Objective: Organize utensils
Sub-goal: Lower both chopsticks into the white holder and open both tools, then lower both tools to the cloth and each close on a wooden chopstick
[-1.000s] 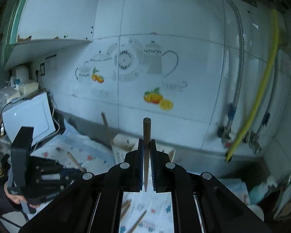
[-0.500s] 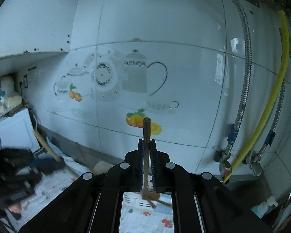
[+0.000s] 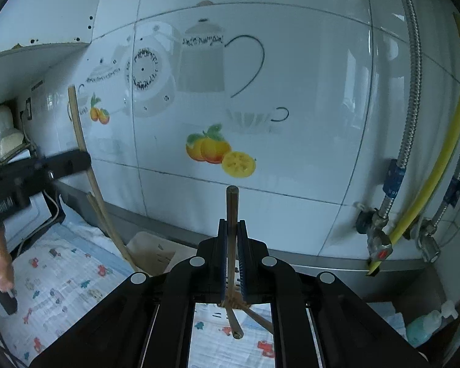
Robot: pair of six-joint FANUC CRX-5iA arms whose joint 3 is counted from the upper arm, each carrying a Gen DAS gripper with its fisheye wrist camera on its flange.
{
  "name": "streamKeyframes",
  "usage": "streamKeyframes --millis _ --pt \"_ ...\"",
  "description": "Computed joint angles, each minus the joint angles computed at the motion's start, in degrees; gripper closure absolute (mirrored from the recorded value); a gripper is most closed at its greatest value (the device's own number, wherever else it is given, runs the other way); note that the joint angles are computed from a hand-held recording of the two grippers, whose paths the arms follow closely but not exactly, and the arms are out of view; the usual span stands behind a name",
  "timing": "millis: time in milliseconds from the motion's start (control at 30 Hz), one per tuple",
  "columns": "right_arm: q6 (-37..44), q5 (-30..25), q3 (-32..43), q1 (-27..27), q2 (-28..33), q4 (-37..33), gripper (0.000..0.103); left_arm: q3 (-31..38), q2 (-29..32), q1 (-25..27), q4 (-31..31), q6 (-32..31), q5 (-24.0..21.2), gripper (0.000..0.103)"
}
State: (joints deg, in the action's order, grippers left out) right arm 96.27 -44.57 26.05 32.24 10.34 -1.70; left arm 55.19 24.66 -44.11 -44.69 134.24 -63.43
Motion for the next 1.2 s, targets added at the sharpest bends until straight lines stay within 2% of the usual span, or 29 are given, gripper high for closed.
streamKeyframes --millis 267,400,600,833,933,1200 --pt "0.63 -1.33 0.98 -0.12 1.01 -0.33 0.096 2.00 0.17 -1.17 -3.53 0.48 0.77 0.098" --pt "0.55 -1.86 0.37 0.04 1.07 0.21 0.096 3.33 1.24 -1.83 -5.74 0.63 -0.71 0.098" --pt "1.02 -0.71 -1.74 -0.33 -1.12 -0.57 0.090 2.81 2.33 -0.31 -3.11 0.92 -1.42 0.098" --pt "2.49 2.08 -7.88 -0.46 -7.30 -1.90 0.081 1.77 3.03 1.96 2.44 -0.84 -1.61 0.097" --pt "2.89 3.54 -11.48 -0.28 -10.53 -2.25 0.078 0.79 2.50 1.75 2.03 -0.48 -1.26 0.093" --pt "2.81 4.72 -20.30 0.81 -19.14 -3.72 0.078 -1.78 -0.56 -1.51 -1.15 1.19 -0.99 0.093"
